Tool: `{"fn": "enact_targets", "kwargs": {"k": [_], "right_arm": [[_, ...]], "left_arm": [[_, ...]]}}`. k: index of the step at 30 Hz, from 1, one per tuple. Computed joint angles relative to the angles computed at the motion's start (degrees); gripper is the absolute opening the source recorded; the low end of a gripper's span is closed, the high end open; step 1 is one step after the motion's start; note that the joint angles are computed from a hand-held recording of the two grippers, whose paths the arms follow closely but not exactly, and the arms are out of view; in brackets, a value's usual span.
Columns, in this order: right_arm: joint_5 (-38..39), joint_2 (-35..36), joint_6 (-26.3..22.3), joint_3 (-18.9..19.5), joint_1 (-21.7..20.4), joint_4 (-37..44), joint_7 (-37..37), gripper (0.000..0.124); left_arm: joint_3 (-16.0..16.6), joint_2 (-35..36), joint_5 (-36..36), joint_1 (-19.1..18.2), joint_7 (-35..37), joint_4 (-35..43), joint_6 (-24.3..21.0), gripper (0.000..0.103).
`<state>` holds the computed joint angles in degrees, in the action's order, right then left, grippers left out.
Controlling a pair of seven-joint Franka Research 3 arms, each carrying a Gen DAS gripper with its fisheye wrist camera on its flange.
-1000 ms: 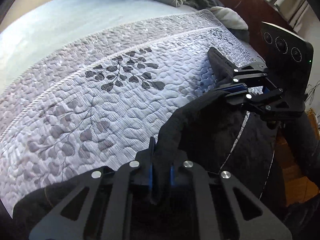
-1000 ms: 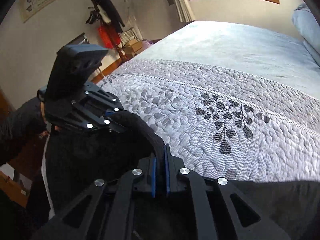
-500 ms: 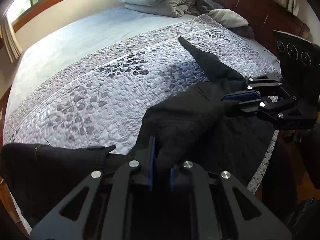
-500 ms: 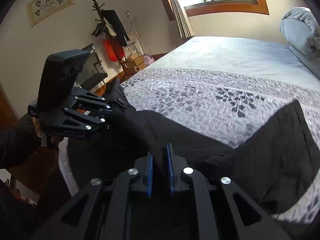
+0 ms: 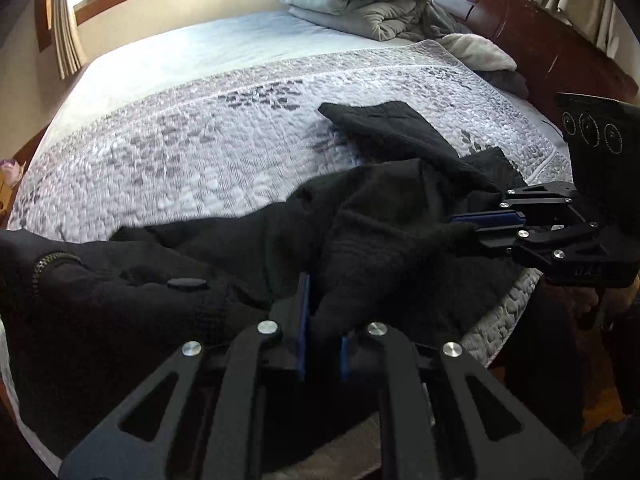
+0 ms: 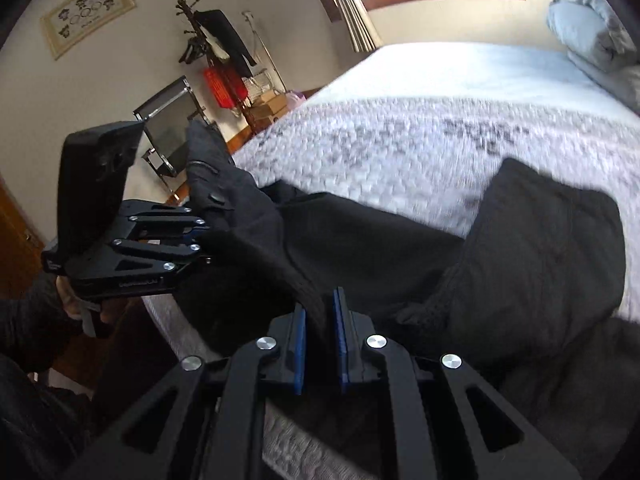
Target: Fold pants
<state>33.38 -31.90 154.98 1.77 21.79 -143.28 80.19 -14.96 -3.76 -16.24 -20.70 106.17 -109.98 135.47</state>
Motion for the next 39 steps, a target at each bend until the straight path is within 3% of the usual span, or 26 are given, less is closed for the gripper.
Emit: {"fn": "enact_targets", "kwargs": {"k": [10,17,20,21,22,27,28,29,30,31,34,36,39], "right_arm": [[-2.26,-1.41,-3.18,2.90,-0.58,-5.63,6.75,0.014],[-2.97,-0.09,-3.25,2.90,0.12,-6.73,9.71,0.019],[-1.55,-1.81,-4.96,1.56,1.29,-6.25,9.96,0.042],[0.55,-2.63,-5.17,0.10,2.65,-6.07,8.67,0.067],[2.78,-3.56,-4.99,-0.98,3.88,-5.84,7.47,0.082],[3.57,-8.78,-2.53,0.33,2.06,-5.52,7.91,0.085],[2.58,-8.63,-2.75,1.47,0.08,-4.79,9.99,0.085],[-1.44,-7.56,-4.27,3.75,-3.90,-3.04,14.47,0.085],[-5.19,-6.38,-5.46,5.90,-7.16,-1.53,18.04,0.085],[-10.75,-4.09,-7.25,8.83,-11.65,1.10,22.75,0.085],[-21.39,2.97,-12.53,12.90,-18.63,8.18,32.88,0.085],[-31.91,11.37,-18.10,17.03,-23.54,16.58,41.26,0.084],[-42.39,21.61,-24.60,19.36,-25.25,26.01,49.01,0.080]], "left_arm": [[-0.29,-3.79,2.20,-1.67,-7.87,-11.41,3.34,0.015],[-0.07,-4.64,5.33,-2.65,-7.73,-14.42,6.93,0.018],[0.16,-4.95,5.23,-2.86,-7.90,-13.74,5.50,0.021],[0.30,-5.18,5.00,-2.95,-7.55,-13.44,4.74,0.022],[0.36,-5.35,4.94,-3.01,-7.38,-13.16,4.18,0.026],[1.17,-7.11,2.32,-3.03,-7.20,-11.32,-2.04,0.043],[1.30,-7.69,1.84,-3.02,-7.13,-11.55,-2.38,0.054],[2.12,-8.45,-1.04,-3.39,-5.56,-11.58,-2.96,0.080],[3.37,-9.52,-5.87,-3.99,-3.22,-11.99,-2.88,0.088],[4.48,-10.81,-10.62,-4.52,-1.33,-12.62,-2.46,0.090],[5.24,-12.20,-14.26,-4.19,-0.81,-12.24,-3.71,0.090],[4.63,-12.52,-12.70,-3.14,-2.97,-12.13,-2.78,0.092],[2.23,-10.78,-3.54,-0.42,-11.29,-11.28,-0.88,0.092]]}}
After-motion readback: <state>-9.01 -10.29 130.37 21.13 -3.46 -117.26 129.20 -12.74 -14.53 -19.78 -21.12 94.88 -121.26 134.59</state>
